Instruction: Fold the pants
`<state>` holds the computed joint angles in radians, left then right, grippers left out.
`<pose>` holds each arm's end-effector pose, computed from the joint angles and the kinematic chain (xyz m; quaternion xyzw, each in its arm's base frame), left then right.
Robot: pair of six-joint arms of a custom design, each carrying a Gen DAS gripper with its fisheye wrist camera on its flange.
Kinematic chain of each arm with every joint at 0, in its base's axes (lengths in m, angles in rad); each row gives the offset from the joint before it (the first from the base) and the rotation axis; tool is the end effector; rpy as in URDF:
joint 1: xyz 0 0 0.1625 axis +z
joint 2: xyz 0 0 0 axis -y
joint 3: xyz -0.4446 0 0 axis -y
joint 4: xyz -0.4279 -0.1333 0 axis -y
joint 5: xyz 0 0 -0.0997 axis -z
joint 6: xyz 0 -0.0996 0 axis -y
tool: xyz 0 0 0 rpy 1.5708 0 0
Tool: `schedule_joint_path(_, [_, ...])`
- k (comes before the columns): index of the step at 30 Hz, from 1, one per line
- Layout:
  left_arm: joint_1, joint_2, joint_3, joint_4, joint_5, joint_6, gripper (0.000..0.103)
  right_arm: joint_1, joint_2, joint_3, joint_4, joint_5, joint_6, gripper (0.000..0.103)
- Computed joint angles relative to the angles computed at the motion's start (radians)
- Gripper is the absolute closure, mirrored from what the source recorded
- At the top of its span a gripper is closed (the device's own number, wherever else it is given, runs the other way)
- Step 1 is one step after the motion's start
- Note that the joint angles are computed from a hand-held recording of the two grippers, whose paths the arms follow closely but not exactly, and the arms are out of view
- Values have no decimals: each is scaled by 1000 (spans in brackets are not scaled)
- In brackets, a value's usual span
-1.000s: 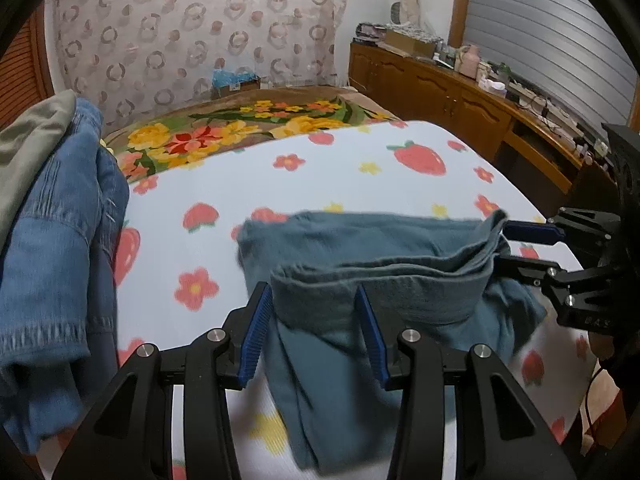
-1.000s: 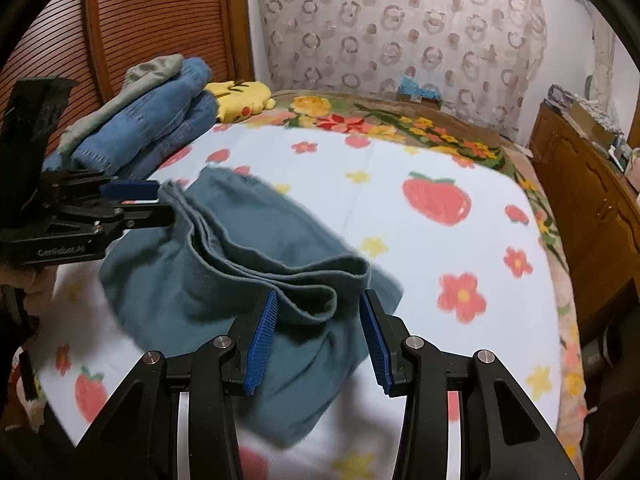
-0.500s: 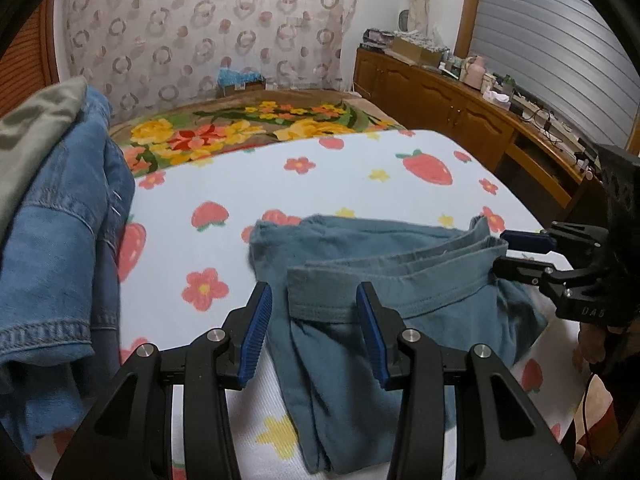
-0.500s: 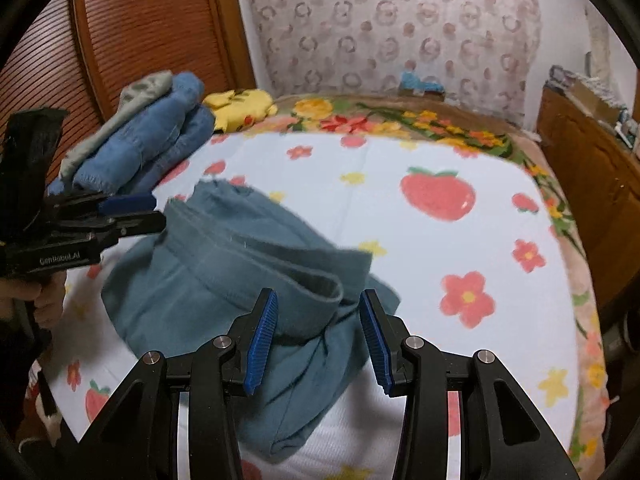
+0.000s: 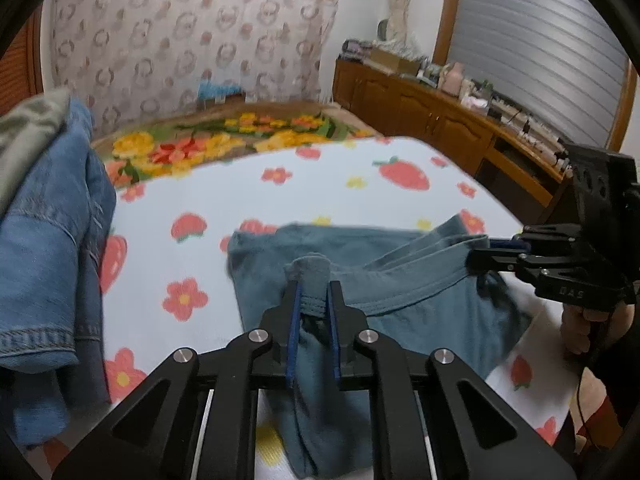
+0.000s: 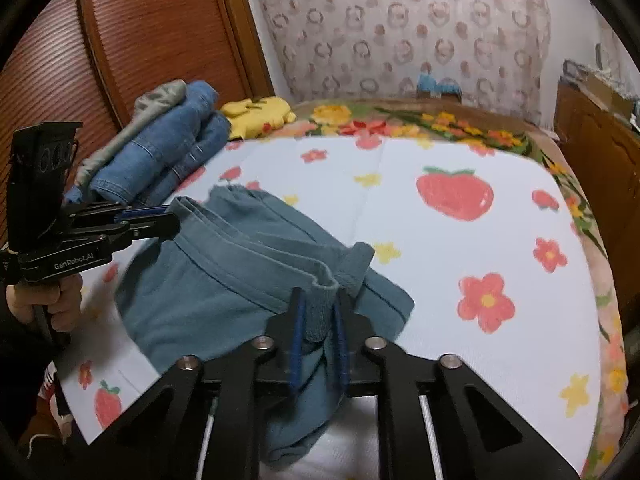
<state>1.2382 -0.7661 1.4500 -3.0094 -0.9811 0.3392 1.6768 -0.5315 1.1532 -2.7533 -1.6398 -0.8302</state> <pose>-0.0768 -0.8002 0.2084 0.1921 0.8751 -0.3517 0.2713 0.2176 -0.8501 0.1075 0.4248 -0.8614 0.2469 0.1290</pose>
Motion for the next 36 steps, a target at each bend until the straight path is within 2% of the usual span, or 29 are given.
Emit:
schedule_joint_path(5, [-12,5,-13,-76,-8,23,90,0,-21,40,-91,32,-7,93])
schedule_joint_path(9, [-7,26,-59,-43,4,0,90,7,-9,37,-148,13,5,93])
schedule_joint_path(13, [0,49,-91,-38,17,0,90,18,11,32,-186,-30,-20,93])
schedule_joint_path(18, [5,66,-108,7,44,-15,88,34,52,-15,-163,-120,-10,92])
schedule_joint_path(19, [4,66,-107,15,52,-20,85,34,52,-16,-156,-124,-5,86])
schedule_joint_path(21, [3,58,-96,25,62,-31,82,33,45,-1,-171,-129,5,81])
schedule_joint_path(23, [1,44,-77,27,70,-40,63,37,39,5,-164,-133,16,77])
schedule_joint_path(25, [-1,29,-55,22,67,-49,54,38,23,22,-158,-134,20,68])
schedule_joint_path(28, [-6,-3,-1,1,42,-52,54,32,-14,76,-167,-119,26,66])
schedule_joint_path(36, [-28,-61,139,-68,49,-60,53,11,-102,208,-160,-78,38,65])
